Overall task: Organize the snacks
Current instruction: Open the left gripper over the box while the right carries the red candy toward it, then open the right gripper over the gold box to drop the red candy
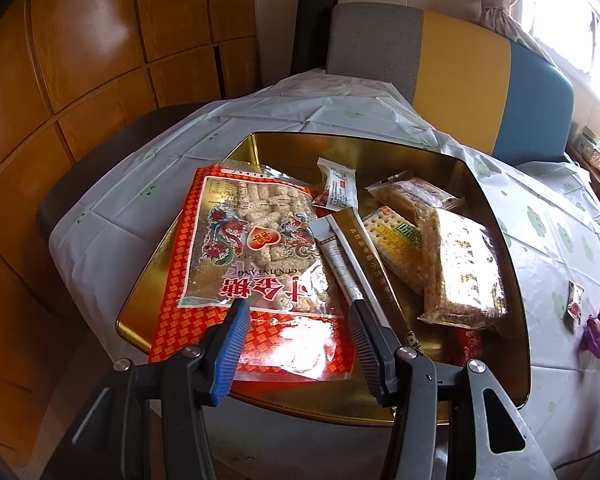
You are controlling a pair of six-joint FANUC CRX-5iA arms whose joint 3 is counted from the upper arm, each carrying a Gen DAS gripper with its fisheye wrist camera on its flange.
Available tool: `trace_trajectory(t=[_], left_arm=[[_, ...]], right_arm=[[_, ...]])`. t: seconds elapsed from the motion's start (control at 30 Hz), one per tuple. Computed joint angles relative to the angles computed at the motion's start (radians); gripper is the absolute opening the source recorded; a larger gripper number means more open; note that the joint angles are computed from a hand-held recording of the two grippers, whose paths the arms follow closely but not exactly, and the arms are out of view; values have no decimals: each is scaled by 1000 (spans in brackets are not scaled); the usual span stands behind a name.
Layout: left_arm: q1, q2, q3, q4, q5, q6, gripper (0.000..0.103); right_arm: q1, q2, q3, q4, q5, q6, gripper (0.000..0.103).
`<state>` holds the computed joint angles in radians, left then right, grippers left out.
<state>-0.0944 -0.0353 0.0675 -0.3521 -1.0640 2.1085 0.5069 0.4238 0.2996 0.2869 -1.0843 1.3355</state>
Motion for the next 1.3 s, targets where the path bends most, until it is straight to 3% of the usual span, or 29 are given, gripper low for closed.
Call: trace_trajectory(t=[0.4,0.77,0.97,1.3], left_arm=[[19,-18,-19,8,9,4,53],[26,-24,-25,-1,8,18,52],[38,-25,-28,3,8,23,52],[59,-26,-40,23,11,21,52]], right_arm=[[10,-19,31,-46,39,17,16],[124,-39,124,-192,81,122,16],[164,45,322,-372,21,226,16],[221,312,760,-459,-112,177,21]])
